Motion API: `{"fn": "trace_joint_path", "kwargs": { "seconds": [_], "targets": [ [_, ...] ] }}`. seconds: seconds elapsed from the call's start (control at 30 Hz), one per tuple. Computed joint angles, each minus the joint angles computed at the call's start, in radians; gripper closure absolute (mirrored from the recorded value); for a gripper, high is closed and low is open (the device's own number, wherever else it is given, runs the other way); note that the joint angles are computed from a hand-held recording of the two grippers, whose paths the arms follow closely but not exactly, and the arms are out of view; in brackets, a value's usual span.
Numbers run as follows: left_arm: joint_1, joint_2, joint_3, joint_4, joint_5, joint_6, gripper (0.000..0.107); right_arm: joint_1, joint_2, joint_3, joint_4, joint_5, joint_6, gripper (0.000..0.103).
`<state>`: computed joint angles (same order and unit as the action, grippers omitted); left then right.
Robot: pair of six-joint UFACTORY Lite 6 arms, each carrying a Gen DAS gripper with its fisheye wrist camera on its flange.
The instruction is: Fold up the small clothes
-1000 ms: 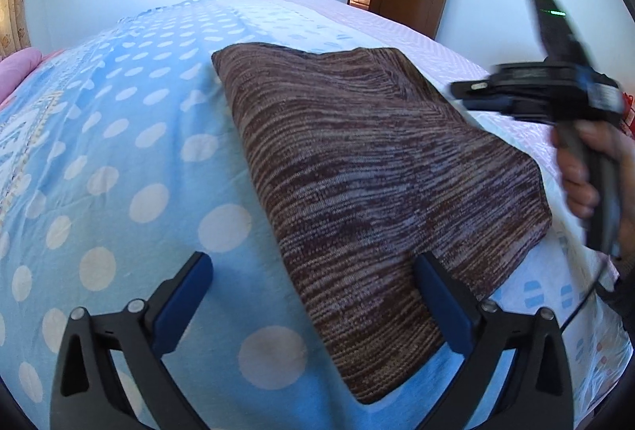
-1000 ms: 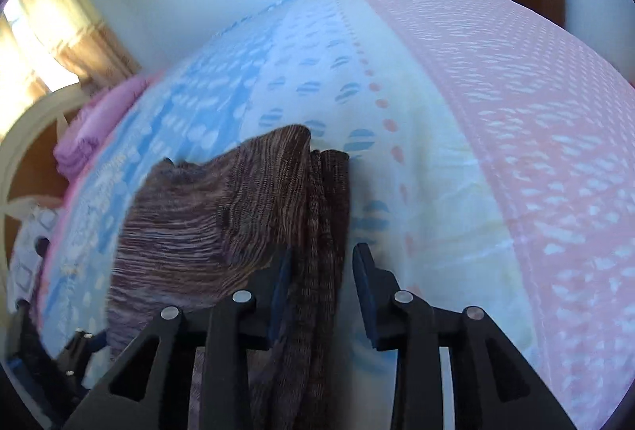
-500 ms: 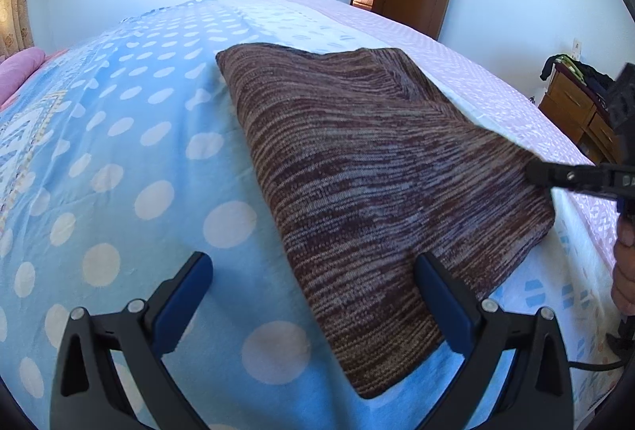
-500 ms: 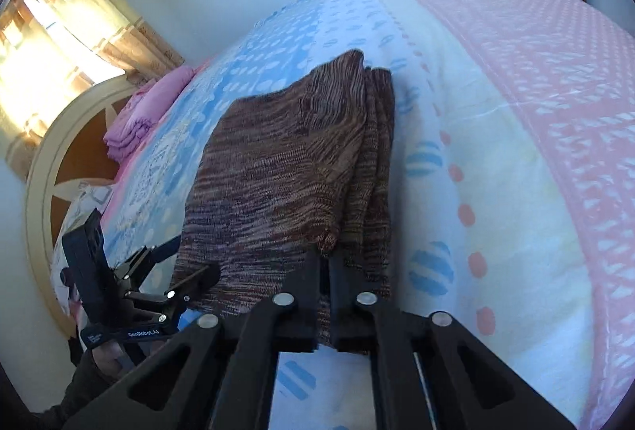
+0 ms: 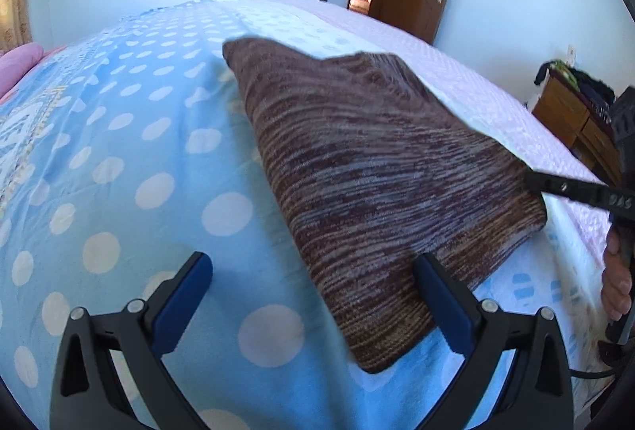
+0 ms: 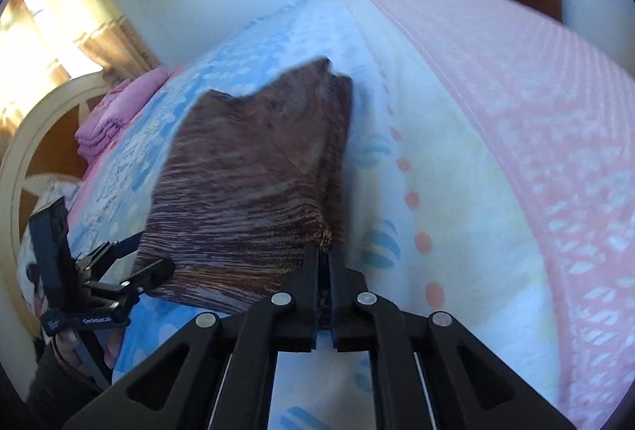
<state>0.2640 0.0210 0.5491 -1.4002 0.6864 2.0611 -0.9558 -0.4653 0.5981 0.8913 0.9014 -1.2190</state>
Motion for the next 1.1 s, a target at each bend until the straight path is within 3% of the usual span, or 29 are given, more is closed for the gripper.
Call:
{"fn": "trace_joint_path", "kwargs": {
  "seconds": [0.03,0.07,0.1,0.33,0.4,0.57,0.7,0.8,0.9,0.93,1.0,1.1],
  "targets": [
    [-0.001,0.007,0.005,0.0,-0.002,-0.008,0.004,0.016,0.007,0.029,0.006,-0.002,0.005,0.08],
    [-0.012,0.016,0.012,0.005,-0.018,-0.024,0.004,0.041,0.024,0.065,0.024,-0.016,0.01,0.067],
    [-0.02,0.01,0.007,0.002,-0.028,-0.023,0.004,0.073,0.063,0.109,0.056,-0.053,0.019,0.064],
    [-0.03,-0.011,-0.015,-0.02,-0.043,0.002,0.004,0.363,0.554,0.439,-0.023,-0.305,0.225,0.065],
    [-0.029,-0.015,-0.019,-0.023,-0.043,0.006,0.004,0.394,0.624,0.46,-0.048,-0.343,0.244,0.097],
    [-0.021,-0.007,-0.009,-0.001,-0.03,-0.012,0.004,0.329,0.501,0.364,0.076,-0.378,0.094,0.098],
    [-0.028,0.013,0.009,0.017,-0.023,-0.029,0.004,0.344,0.592,0.415,-0.057,-0.441,0.204,0.098],
    [-0.02,-0.007,0.003,0.027,-0.019,-0.039,0.004,0.332,0.604,0.421,-0.024,-0.425,0.171,0.097],
    [0.036,-0.022,0.03,0.049,0.055,-0.103,0.004,0.296,0.478,0.36,-0.044,-0.403,0.202,0.074],
    [0.045,-0.021,0.045,0.047,0.071,-0.118,0.004,0.268,0.41,0.32,0.009,-0.373,0.144,0.072],
    [0.047,-0.01,0.081,0.02,0.089,-0.144,0.004,0.196,0.255,0.233,0.095,-0.241,0.009,0.071],
    [-0.039,0.041,0.142,0.002,-0.024,-0.199,0.004,0.112,0.093,0.128,0.114,-0.015,-0.133,0.07]
  ]
}}
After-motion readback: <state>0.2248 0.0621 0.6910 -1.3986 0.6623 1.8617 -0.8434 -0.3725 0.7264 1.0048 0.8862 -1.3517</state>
